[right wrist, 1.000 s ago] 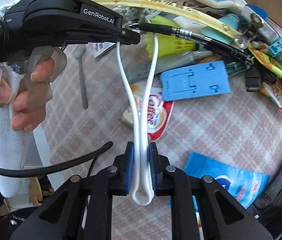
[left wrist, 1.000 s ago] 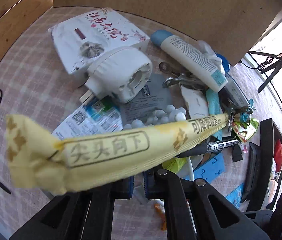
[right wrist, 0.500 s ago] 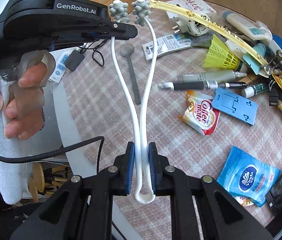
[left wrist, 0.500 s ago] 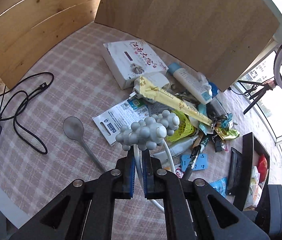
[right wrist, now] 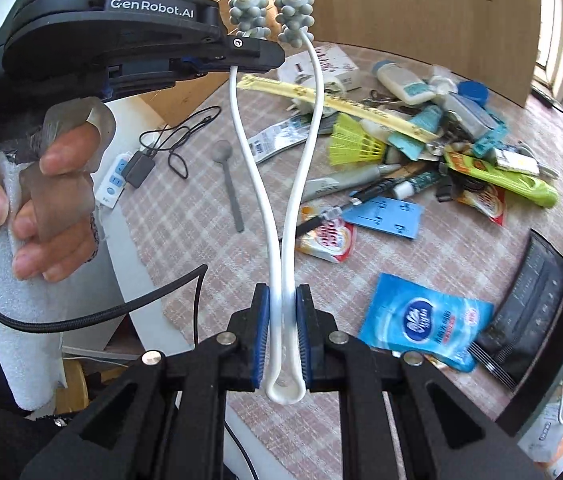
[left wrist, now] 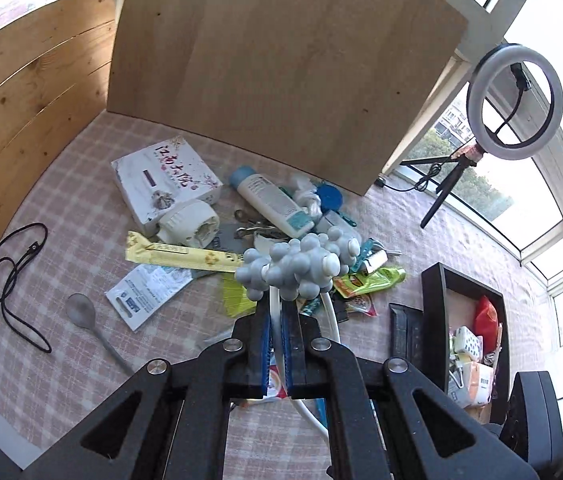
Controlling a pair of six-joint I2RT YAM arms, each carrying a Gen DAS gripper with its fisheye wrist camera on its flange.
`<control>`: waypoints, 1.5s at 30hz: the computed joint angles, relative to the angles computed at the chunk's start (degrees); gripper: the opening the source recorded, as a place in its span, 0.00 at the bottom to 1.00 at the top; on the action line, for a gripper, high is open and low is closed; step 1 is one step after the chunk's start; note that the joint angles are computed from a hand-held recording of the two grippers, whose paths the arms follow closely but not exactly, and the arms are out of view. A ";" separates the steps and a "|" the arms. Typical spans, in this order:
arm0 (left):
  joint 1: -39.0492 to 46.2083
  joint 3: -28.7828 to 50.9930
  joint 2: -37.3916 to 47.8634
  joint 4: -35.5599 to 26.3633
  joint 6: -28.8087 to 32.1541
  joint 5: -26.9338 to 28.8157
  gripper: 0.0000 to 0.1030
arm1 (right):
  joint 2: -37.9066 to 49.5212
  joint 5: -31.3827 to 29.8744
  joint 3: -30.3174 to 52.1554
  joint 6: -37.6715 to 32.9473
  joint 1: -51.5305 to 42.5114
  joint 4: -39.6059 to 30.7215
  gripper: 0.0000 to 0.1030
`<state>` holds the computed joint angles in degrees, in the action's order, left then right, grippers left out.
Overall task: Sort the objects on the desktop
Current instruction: 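Carry the white hanger into the tray with the right gripper and release it, then reach both grippers back over the cluttered table toward the yellow straw strip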
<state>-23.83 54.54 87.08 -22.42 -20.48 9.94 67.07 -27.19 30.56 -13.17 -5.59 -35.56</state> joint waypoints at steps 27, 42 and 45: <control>-33.34 42.11 33.50 -5.84 2.99 -5.78 0.39 | 11.75 -3.15 11.87 -36.19 -72.90 -12.53 0.29; -11.68 16.60 19.20 0.14 9.63 -7.69 0.39 | 6.51 -0.98 5.99 -24.43 -52.45 -5.99 0.29; -7.27 14.36 18.44 0.28 10.80 -7.86 0.39 | 8.00 -0.09 6.49 -18.81 -45.78 -2.61 0.29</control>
<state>-31.10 68.90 105.53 -22.14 -9.69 2.08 75.07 -27.28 37.06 -31.98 -51.36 -38.17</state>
